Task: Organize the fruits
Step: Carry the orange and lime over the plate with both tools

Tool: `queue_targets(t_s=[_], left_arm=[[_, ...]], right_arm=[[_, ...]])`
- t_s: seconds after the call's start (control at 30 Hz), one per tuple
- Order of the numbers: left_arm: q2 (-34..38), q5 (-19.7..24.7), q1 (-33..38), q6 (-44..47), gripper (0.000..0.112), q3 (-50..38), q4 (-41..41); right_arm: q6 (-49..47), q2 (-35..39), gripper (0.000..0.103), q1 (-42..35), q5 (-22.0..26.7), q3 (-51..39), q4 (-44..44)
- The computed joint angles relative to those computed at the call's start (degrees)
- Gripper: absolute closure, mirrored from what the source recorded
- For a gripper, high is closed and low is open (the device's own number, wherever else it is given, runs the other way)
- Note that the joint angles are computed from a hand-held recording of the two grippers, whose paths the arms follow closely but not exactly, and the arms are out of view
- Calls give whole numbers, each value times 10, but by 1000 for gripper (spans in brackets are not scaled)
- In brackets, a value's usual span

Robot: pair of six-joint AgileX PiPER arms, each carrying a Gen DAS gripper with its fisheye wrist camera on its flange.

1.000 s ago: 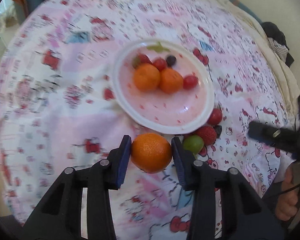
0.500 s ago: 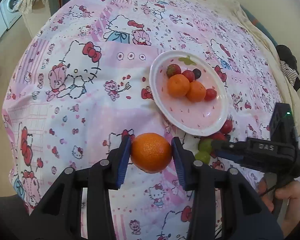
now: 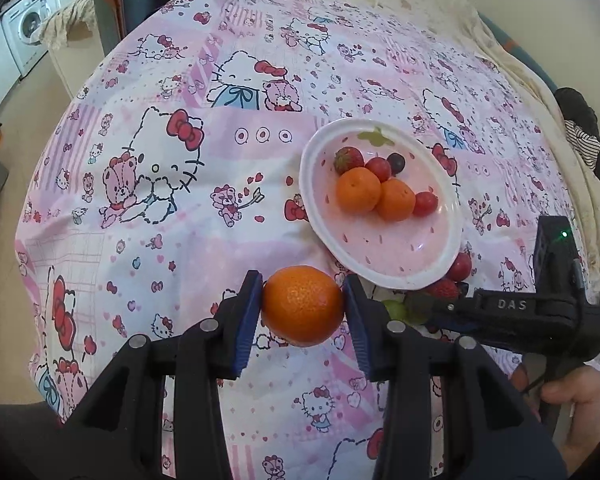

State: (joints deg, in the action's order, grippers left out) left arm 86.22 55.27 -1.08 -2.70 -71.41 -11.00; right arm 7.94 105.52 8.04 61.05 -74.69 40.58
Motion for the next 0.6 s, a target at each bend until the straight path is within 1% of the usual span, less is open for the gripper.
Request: queue_targets(t_s=[0.17,0.23,0.4,0.5,0.6], left_arm=[[-7,-15,-8,-11,75,6,15],[-13,-23,-10,-10,75,11,21],[-27,-34,-11,-14,75,19,46],[-32,-35,-9,-14,75,19,50],[-38,-40,-11,-12,75,22,52]], right_arm=[[-28,-22,77,-8,-5,21,15],[-36,-36,77,-13,4,31,21],[-70,-90,77,-23,8,66,32],[-89,-123,77,-35,2,86,33],[-108,-154,77,-45,-4,83,18]])
